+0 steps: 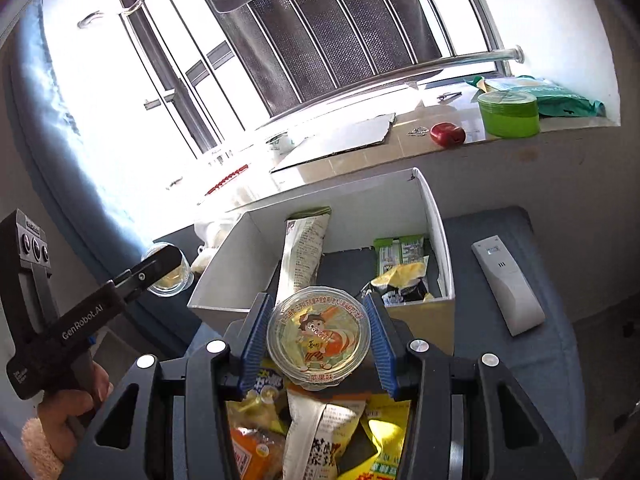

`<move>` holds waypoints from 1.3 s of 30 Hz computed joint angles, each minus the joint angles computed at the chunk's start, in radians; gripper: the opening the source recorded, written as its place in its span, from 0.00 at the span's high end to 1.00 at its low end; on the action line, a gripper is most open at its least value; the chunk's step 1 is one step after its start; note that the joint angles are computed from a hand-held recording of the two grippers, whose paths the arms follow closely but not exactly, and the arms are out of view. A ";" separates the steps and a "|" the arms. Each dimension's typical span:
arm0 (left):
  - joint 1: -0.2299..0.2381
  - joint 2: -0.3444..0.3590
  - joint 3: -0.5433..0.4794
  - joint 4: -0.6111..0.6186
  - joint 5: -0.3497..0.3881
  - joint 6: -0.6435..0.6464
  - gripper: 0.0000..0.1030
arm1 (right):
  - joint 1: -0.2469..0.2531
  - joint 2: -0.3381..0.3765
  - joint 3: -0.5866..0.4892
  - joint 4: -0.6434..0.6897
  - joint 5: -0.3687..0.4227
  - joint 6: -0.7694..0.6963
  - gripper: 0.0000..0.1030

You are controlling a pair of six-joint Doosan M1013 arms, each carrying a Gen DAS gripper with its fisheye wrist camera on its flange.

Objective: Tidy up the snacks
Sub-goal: 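Place both jelly cups into the white box and open both tools, then withdraw both tools from the box toward the snack pile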

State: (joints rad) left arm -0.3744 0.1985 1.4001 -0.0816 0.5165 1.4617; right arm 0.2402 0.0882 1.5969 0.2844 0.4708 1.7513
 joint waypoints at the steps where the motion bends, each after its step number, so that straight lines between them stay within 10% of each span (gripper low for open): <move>1: 0.000 0.020 -0.024 0.026 0.021 -0.016 0.69 | -0.006 0.018 -0.023 -0.001 0.006 0.006 0.50; 6: 0.011 0.085 -0.093 0.036 0.111 -0.041 0.63 | -0.027 0.090 -0.113 -0.040 0.042 0.075 0.50; 7: 0.012 0.090 -0.099 0.046 0.124 -0.052 0.53 | -0.029 0.100 -0.125 -0.048 0.048 0.085 0.50; 9: 0.007 0.086 -0.094 0.088 0.130 -0.103 0.01 | -0.038 0.110 -0.140 -0.029 0.058 0.082 0.33; 12: 0.001 0.054 -0.050 0.116 0.071 -0.100 0.00 | -0.052 0.089 -0.106 0.123 -0.009 -0.046 0.00; 18: -0.004 0.021 -0.037 0.123 0.098 -0.083 0.00 | -0.027 0.065 -0.091 0.008 -0.034 0.003 0.00; 27: -0.009 -0.135 0.153 0.122 0.011 -0.081 0.00 | -0.055 -0.022 0.037 0.545 0.050 -0.406 0.00; 33: -0.045 -0.266 0.310 0.186 -0.035 -0.154 0.00 | -0.040 -0.164 0.235 0.890 -0.096 -0.724 0.00; 36: -0.086 -0.335 0.395 0.361 -0.069 -0.321 0.00 | 0.002 -0.233 0.314 0.831 -0.219 -0.719 0.00; 39: -0.104 -0.393 0.469 0.451 -0.073 -0.492 0.00 | 0.043 -0.291 0.378 0.499 -0.278 -0.440 0.00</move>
